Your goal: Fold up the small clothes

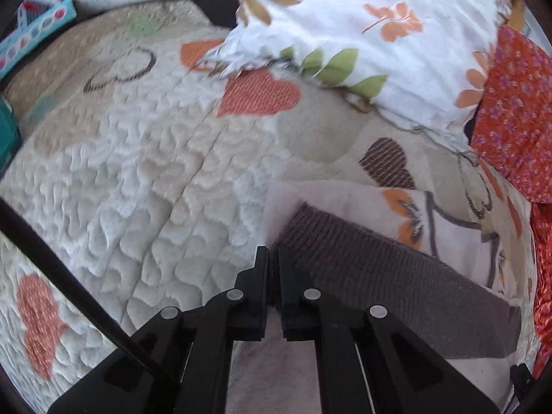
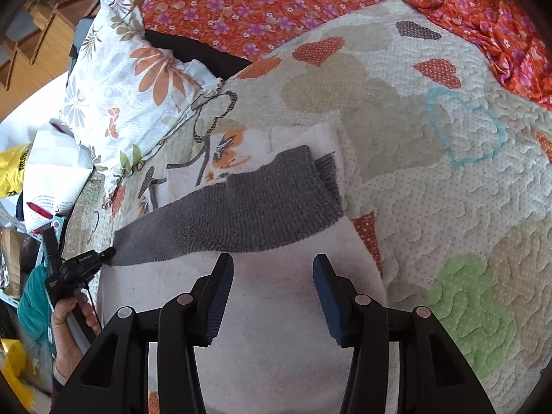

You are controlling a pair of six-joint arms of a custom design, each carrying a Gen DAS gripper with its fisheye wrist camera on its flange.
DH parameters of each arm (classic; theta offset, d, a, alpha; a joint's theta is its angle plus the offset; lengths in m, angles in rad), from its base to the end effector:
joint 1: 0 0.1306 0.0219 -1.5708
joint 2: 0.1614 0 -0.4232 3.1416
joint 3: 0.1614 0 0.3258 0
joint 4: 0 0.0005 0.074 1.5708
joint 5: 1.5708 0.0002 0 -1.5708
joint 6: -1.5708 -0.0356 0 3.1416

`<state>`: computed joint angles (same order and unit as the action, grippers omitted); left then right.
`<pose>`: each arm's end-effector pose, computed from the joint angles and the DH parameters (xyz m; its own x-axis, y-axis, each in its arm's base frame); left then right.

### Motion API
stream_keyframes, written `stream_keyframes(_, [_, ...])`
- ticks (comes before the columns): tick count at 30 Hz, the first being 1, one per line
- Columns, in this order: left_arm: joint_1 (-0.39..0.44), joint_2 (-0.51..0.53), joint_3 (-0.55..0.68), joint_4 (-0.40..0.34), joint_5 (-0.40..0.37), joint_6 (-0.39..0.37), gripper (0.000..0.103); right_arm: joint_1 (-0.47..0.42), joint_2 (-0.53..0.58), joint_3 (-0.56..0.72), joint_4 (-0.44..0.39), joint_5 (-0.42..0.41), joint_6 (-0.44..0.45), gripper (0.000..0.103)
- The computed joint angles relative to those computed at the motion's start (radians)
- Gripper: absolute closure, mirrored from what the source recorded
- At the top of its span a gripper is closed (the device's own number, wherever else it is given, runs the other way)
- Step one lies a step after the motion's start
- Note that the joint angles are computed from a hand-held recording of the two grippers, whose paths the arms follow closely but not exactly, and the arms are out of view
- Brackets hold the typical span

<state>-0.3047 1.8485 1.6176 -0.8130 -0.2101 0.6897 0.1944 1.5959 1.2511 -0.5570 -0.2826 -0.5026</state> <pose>0.5492 -0.1655 0.3449 -0.7591 -0.4136 -0.5026 -0.3755 0.9090 -0.1809 0.4632 0.1008 0.3513 -0.8456 0.3050 -0.4381 0.0595 0.8694 0.4904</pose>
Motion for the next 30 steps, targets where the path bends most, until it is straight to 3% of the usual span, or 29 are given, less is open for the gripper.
stream_keyframes(4, [0.012, -0.029, -0.041, 0.025, 0.032, 0.061, 0.072, 0.018, -0.01, 0.001, -0.004, 0.025, 0.024, 0.051])
stream_keyframes(6, [0.028, -0.062, -0.081, 0.053, 0.073, 0.1, 0.065, 0.024, -0.014, 0.001, -0.006, 0.028, 0.03, 0.049])
stream_keyframes(8, [0.026, -0.094, -0.118, 0.065, 0.078, 0.127, 0.064, 0.024, -0.017, -0.001, -0.005, 0.02, 0.029, 0.047])
stream_keyframes(15, [0.007, -0.183, -0.2, 0.053, 0.049, 0.1, 0.049, 0.024, -0.038, -0.014, 0.005, 0.007, 0.003, 0.046])
stream_keyframes(21, [-0.004, -0.271, -0.306, 0.094, 0.089, 0.139, 0.046, 0.032, -0.063, -0.032, 0.022, 0.025, -0.027, 0.045])
stream_keyframes(28, [-0.049, -0.346, -0.386, 0.091, 0.066, 0.144, 0.044, 0.024, -0.123, -0.065, 0.042, 0.227, 0.003, 0.038])
stream_keyframes(30, [-0.07, -0.377, -0.422, 0.101, 0.067, 0.161, 0.042, 0.002, -0.127, -0.078, 0.037, 0.234, -0.012, 0.037])
